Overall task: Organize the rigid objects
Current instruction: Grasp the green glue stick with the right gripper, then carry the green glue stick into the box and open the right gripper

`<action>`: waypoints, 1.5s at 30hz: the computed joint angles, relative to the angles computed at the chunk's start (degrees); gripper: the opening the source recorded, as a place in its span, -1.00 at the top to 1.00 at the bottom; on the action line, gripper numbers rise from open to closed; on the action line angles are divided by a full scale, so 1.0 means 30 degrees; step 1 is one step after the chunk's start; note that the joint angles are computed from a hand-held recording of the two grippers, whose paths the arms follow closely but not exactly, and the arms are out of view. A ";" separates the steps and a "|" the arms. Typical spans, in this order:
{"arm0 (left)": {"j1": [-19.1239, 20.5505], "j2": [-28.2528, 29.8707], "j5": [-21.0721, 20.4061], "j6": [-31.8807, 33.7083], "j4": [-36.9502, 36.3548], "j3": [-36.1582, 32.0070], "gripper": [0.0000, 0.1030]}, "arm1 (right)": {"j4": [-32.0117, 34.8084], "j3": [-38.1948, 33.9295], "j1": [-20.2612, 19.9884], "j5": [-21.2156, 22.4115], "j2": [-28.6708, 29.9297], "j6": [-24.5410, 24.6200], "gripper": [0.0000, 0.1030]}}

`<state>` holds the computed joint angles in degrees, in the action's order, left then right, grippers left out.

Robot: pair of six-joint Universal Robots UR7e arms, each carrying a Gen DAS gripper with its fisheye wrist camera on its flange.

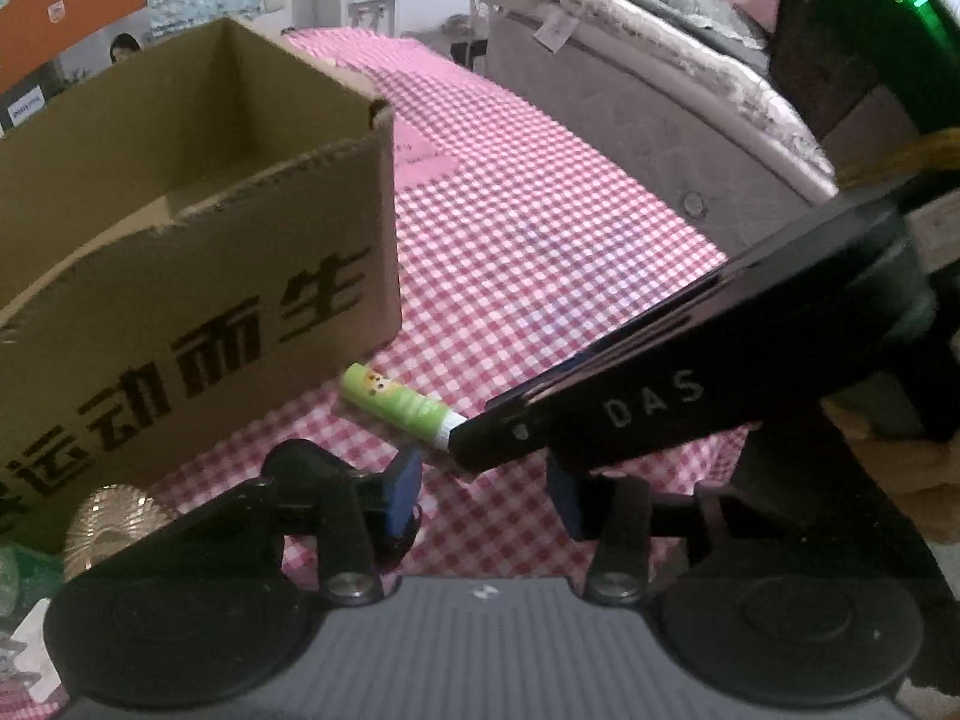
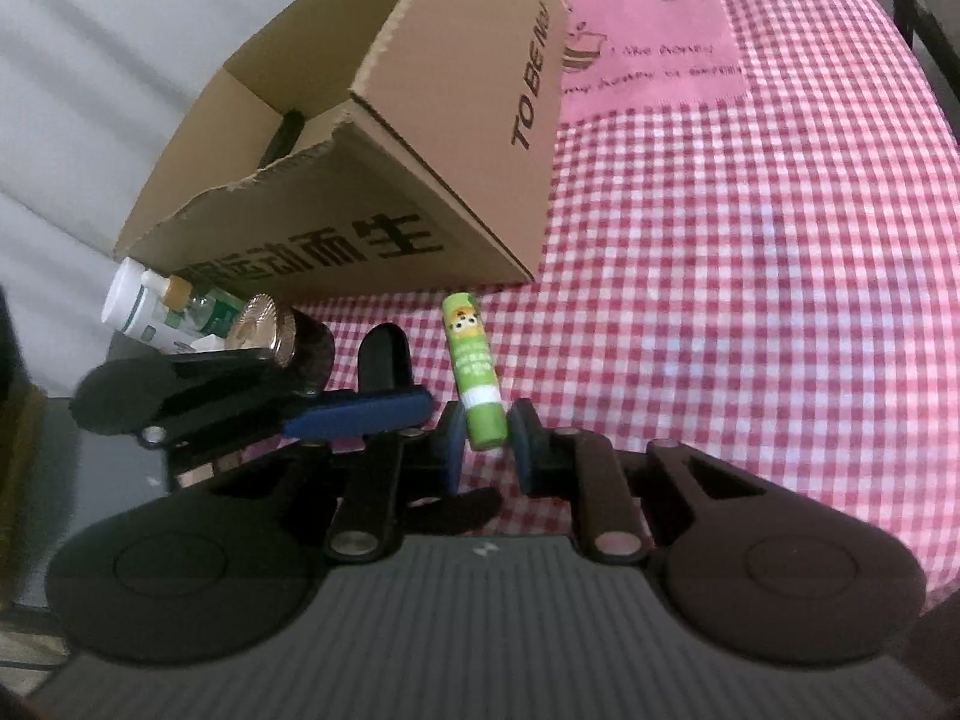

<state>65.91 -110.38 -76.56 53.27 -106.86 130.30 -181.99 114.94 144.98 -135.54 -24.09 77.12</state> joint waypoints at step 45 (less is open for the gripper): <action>0.0551 -0.1985 -0.3404 0.0829 0.1843 -0.2616 0.27 | 0.7301 -0.3149 0.3280 -0.2272 -0.1353 0.2767 0.63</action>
